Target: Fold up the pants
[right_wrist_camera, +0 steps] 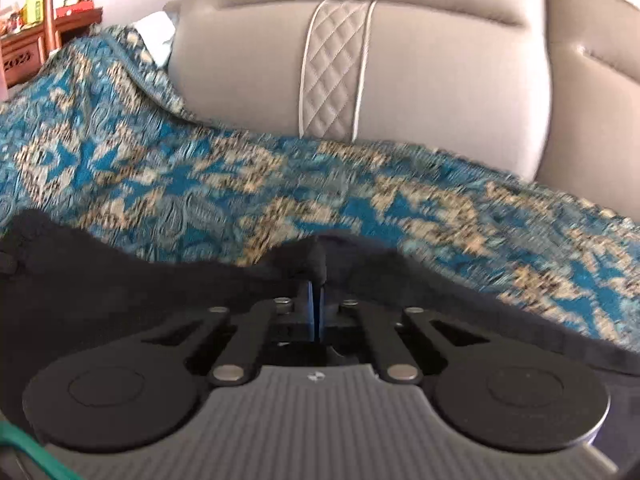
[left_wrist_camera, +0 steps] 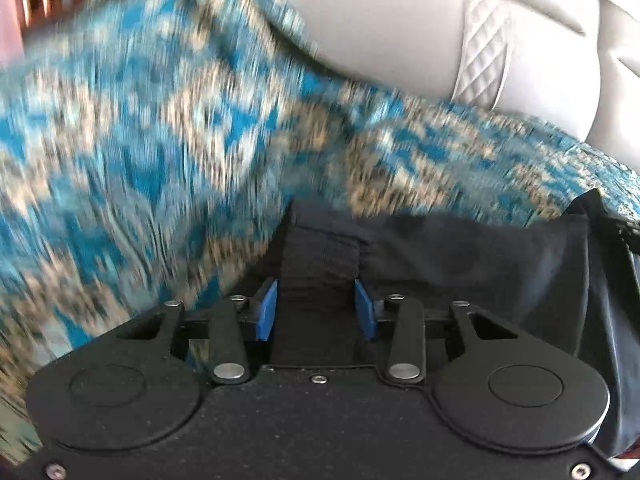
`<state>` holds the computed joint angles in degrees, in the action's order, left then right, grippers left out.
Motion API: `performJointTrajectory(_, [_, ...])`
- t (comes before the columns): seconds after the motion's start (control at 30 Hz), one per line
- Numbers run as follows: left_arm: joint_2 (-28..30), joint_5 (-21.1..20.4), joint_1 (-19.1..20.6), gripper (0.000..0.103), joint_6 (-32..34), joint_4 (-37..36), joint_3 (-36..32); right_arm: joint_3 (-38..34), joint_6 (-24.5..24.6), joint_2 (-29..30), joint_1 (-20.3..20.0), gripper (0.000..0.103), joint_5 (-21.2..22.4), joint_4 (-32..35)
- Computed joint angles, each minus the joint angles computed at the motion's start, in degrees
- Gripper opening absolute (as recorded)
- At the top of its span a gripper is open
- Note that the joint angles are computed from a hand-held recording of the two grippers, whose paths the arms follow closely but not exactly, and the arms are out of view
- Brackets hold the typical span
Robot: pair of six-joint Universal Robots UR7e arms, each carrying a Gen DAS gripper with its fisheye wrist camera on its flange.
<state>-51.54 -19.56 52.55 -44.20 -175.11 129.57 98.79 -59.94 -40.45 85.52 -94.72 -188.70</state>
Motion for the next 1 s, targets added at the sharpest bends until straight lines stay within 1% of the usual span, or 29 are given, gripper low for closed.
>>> performJointTrajectory(0.07, [0.54,0.59,-0.56,0.039,6.22,-6.85,-0.65,-0.68,1.53,0.09,0.49,0.003,0.24,-0.79])
performJointTrajectory(0.13, [1.27,2.52,-0.54,0.039,11.21,-10.5,-2.39,-2.18,2.9,0.71,1.1,0.003,0.01,-0.83])
performJointTrajectory(0.2, [2.17,3.13,0.48,0.039,16.86,-13.86,-4.72,-3.79,3.15,1.89,1.74,0.003,-0.19,-1.84])
performJointTrajectory(0.3, [2.4,2.84,3.14,0.039,16.71,-9.37,-7.88,-6.7,3.09,4.51,2.6,0.002,-1.33,-4.3])
performJointTrajectory(0.37, [3.05,2.76,4.6,0.039,15.24,-6.53,-9.05,-8.67,3.6,5.81,2.88,0.002,-2.47,-3.84])
performJointTrajectory(0.43, [4.28,2.81,5.65,0.039,16.12,-6.89,-9.79,-10.5,5.3,6.57,2.91,0.002,-4.19,-1.11])
performJointTrajectory(0.47, [4.75,2.61,6.21,0.039,16.28,-7.03,-10.32,-10.82,6.94,6.22,2.52,0.003,-3.79,1.25])
performJointTrajectory(0.5, [4.97,2.17,6.72,0.039,15.95,-7.04,-10.58,-10.59,8.23,5.32,1.89,0.005,-2.02,3.94])
performJointTrajectory(0.57, [5.42,1.93,7.08,0.039,15.87,-7.71,-10.65,-10.15,11.09,3.11,0.24,0.012,2.52,9.96])
performJointTrajectory(0.6, [5.77,2.19,7.0,0.039,16.55,-8.63,-10.67,-10.06,11.91,2.45,-0.39,0.014,4.05,11.4])
performJointTrajectory(0.63, [5.97,2.51,6.75,0.039,16.84,-9.17,-10.46,-10.01,12.09,1.79,-0.94,0.028,5.08,12.76])
performJointTrajectory(0.67, [6.14,2.85,6.55,0.039,17.41,-9.84,-10.36,-10.16,11.85,1.22,-1.31,0.039,5.36,14.12])
performJointTrajectory(0.77, [5.93,3.69,5.84,0.039,17.24,-10.49,-9.78,-10.12,9.61,-0.45,-2.14,0.049,5.81,18.45])
performJointTrajectory(0.8, [5.89,3.93,5.65,0.039,17.03,-10.66,-9.6,-9.99,8.09,-0.91,-2.24,0.05,5.56,20.03])
performJointTrajectory(0.83, [5.86,4.25,5.43,0.039,16.82,-10.95,-9.41,-9.71,5.96,-1.2,-2.35,0.055,5.29,20.97])
performJointTrajectory(0.87, [5.89,4.5,5.3,0.039,16.66,-11.14,-9.31,-9.15,3.2,-1.29,-2.37,0.064,4.75,20.89])
performJointTrajectory(0.9, [5.87,4.78,5.17,0.039,16.33,-11.06,-9.29,-8.54,1.05,-0.98,-2.22,0.067,3.8,19.08])
performJointTrajectory(0.97, [5.81,5.15,5.05,0.039,15.92,-10.6,-9.49,-7.48,-1.99,0.02,-2.08,0.069,2.56,14.42])
performJointTrajectory(1.0, [5.74,5.38,4.96,0.039,15.52,-10.09,-9.58,-7.53,-2.28,0.31,-2.12,0.069,2.75,14.15])
